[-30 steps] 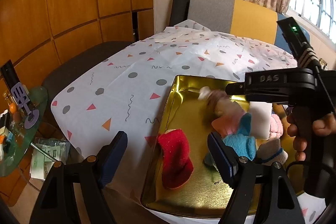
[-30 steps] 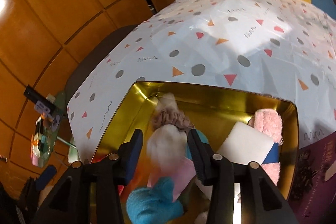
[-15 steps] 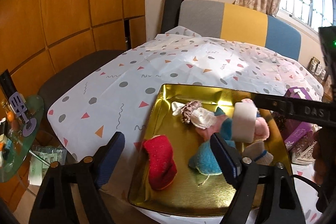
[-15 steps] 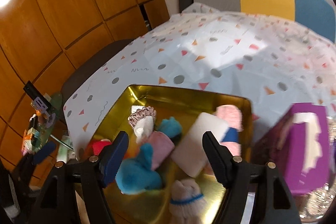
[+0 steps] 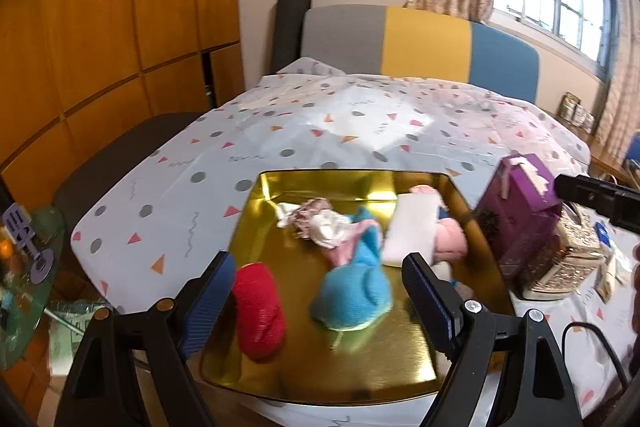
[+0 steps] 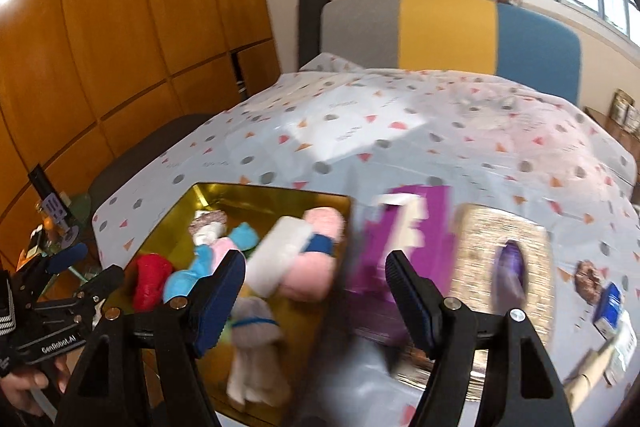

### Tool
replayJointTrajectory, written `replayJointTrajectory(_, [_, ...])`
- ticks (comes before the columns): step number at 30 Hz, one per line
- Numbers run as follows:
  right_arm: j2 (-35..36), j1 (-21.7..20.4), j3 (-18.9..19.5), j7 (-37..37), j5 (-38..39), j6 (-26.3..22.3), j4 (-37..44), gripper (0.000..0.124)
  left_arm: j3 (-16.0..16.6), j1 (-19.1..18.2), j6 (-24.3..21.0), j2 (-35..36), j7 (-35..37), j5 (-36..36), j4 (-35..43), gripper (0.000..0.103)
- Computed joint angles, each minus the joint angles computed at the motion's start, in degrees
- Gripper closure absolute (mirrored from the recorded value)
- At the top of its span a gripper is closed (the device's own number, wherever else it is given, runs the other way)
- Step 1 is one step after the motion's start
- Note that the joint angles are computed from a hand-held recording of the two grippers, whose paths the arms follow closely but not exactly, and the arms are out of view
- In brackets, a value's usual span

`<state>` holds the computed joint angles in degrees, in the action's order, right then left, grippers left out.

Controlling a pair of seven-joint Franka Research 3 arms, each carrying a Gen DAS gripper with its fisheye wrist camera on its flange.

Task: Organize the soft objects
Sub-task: 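Withdraw both tools from the tray toward the remaining items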

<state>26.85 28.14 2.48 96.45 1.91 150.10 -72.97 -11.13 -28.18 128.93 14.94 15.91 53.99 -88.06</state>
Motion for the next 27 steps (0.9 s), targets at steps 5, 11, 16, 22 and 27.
replayJointTrajectory(5, [-6.61,-1.73,-2.16,3.24,-1.04,4.18,-9.63,0.050,-0.28,-0.76,1.34,2.09,3.30,-0.67,2.88,0.017])
replayJointTrajectory(11, [-12.49,-4.20,-5.52,12.10,-7.07,6.13,-17.80,0.050,0.23,-2.52,2.38,4.87,7.38,-1.81,6.94,0.017])
replayJointTrajectory(16, [-15.93,-6.66,-7.14,20.35,-15.05,5.91,-22.07,0.050,0.78,-4.43,3.21,8.23,12.41,-3.32,11.88,0.017])
replayJointTrajectory(22, [-18.90,-10.40,-9.38,35.91,-26.91,4.12,-26.81,0.050,1.53,-6.78,3.77,12.66,18.24,-6.67,18.70,0.017])
replayJointTrajectory(27, [-20.56,-14.56,-9.95,49.15,-33.54,3.42,-30.90,0.050,1.89,-8.34,6.08,16.46,24.27,-10.81,24.58,0.017])
